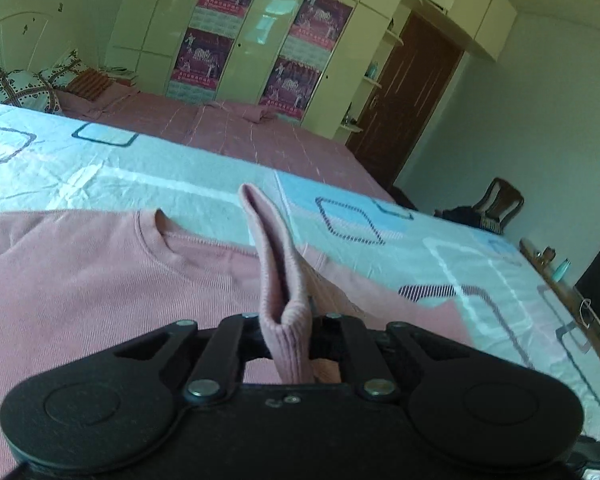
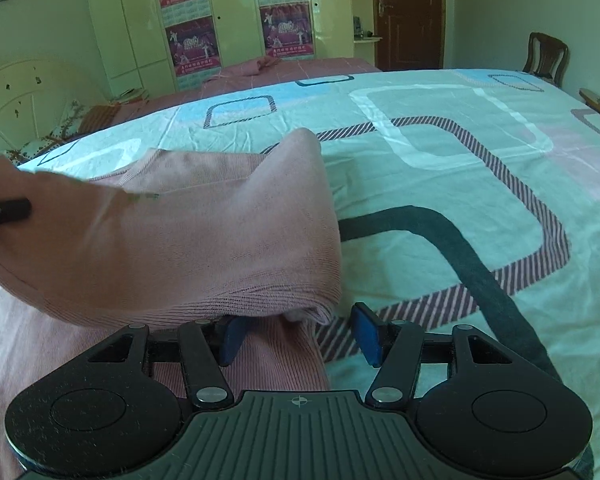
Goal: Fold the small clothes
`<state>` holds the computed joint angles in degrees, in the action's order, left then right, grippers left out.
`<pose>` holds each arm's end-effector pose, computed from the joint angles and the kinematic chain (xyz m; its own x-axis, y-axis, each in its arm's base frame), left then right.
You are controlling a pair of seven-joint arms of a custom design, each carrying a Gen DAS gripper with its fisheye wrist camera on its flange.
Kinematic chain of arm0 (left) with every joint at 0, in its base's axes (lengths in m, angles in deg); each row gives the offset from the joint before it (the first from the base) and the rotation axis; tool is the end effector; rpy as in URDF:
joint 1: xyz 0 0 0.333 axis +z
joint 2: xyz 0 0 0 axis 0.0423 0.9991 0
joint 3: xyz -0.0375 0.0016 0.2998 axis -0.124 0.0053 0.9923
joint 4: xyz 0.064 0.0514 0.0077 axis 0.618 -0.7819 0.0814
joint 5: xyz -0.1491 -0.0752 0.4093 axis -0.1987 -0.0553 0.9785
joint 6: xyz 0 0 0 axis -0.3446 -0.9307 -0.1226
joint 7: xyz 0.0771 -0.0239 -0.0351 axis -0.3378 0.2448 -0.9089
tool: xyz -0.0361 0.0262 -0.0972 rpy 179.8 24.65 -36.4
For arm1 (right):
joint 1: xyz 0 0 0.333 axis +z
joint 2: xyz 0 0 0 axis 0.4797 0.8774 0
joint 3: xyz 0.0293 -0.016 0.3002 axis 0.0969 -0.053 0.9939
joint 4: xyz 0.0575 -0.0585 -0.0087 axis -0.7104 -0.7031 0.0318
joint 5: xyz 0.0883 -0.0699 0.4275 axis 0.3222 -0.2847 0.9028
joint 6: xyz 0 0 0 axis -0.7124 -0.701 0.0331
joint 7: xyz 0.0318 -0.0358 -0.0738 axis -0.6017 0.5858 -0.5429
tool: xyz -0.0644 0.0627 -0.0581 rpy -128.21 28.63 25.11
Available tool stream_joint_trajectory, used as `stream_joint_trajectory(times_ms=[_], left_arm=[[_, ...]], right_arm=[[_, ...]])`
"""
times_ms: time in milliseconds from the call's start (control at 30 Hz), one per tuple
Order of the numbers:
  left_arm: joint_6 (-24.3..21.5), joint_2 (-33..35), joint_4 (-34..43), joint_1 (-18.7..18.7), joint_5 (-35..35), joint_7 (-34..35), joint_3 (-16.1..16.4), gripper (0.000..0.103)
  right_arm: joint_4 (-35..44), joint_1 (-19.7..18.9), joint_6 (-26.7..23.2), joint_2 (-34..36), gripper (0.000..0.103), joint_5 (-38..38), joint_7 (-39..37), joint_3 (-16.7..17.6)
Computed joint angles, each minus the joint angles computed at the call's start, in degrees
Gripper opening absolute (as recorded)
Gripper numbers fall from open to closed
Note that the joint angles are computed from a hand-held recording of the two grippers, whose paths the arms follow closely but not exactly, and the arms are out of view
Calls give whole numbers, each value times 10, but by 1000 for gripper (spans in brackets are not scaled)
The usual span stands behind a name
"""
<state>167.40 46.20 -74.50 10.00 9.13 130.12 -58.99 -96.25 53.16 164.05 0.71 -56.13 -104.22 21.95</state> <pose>0.8141 -0.0874 0.4285 -0.6511 -0.6669 0.3624 -0.6068 0.1705 -0.7764 0.5634 0.3015 0.3749 -0.6254 -0.7667 -0.1451 -0.4967 0.5346 -0.6838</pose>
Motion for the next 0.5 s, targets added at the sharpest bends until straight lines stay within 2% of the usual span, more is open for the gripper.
stream_joint_trajectory(times_ms=[33, 67, 200, 333, 400, 467, 500], left_arm=[[12, -4, -4, 6, -14, 9, -6, 8], [19, -5, -4, 9, -23, 11, -8, 8], [61, 13, 15, 1, -10, -1, 7, 8], [55, 43, 37, -19, 68, -52, 35, 8], [46, 45, 33, -20, 94, -61, 39, 8], [33, 52, 41, -24, 119, -85, 47, 8], [26, 56, 47, -24, 128, -96, 48, 10]], right_arm=[[1, -2, 9, 2, 33, -2, 4, -2], [4, -4, 13, 5, 27, -3, 8, -4], [14, -8, 23, 14, 14, 0, 11, -9], [9, 2, -31, 8, 9, -2, 49, -8], [-5, -3, -18, -1, 9, 6, 69, -7], [4, -3, -29, 2, 9, 15, 36, -2], [-1, -6, -17, -2, 9, 22, 26, -2]])
